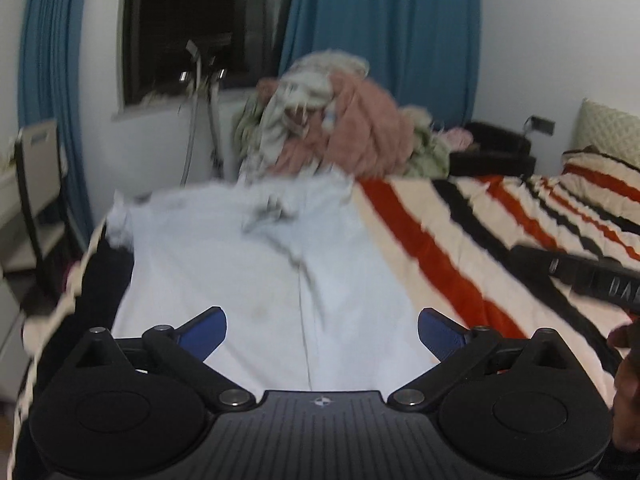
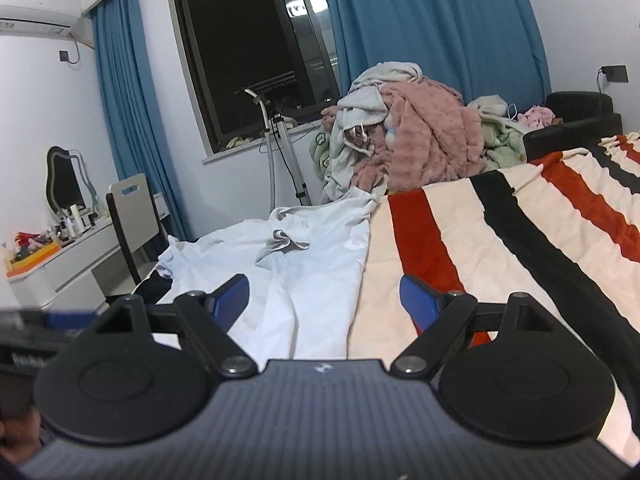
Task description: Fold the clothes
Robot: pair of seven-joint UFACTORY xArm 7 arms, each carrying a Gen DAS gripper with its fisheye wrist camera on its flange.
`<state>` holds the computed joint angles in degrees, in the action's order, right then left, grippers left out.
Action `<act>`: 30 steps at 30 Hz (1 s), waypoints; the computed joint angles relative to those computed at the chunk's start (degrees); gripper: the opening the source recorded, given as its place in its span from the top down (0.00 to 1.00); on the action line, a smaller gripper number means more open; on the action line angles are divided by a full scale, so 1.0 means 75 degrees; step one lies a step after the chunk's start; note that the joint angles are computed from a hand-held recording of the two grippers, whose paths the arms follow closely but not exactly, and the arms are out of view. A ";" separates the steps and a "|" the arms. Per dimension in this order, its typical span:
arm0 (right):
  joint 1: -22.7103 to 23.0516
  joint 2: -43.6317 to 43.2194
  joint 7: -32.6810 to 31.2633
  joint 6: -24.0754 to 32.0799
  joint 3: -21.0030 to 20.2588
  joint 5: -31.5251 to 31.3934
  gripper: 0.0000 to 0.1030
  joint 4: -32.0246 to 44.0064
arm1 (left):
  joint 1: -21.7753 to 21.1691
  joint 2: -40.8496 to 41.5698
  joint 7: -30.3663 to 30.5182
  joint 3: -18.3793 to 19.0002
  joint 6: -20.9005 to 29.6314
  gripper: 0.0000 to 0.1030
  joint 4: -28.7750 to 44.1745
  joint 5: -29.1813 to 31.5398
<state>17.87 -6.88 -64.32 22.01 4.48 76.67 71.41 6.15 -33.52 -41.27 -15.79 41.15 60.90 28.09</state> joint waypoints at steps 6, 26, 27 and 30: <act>0.0136 -0.0011 -0.0450 -0.0482 0.0120 0.0366 0.19 -0.0103 | 0.0307 -0.0332 -0.0685 0.0022 -0.0844 0.00 -0.0693 0.0136; 0.0369 0.0072 -0.0456 -0.1001 0.0274 0.0310 0.19 -0.0173 | 0.0557 -0.0958 0.0049 0.0131 -0.0568 0.00 -0.1190 -0.0264; 0.0380 0.0081 -0.0451 -0.1020 0.0276 0.0306 0.19 -0.0177 | 0.0537 -0.0992 0.0103 0.0142 -0.0550 0.00 -0.1199 -0.0268; 0.0403 0.0138 -0.0260 -0.1134 0.0313 0.0136 0.19 -0.0182 | 0.0509 -0.1092 0.0230 0.0196 -0.0448 0.00 -0.1200 -0.0327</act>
<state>20.89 -5.85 -66.27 13.51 6.83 77.69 70.05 9.96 -41.71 -39.55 -14.32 37.79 51.91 25.64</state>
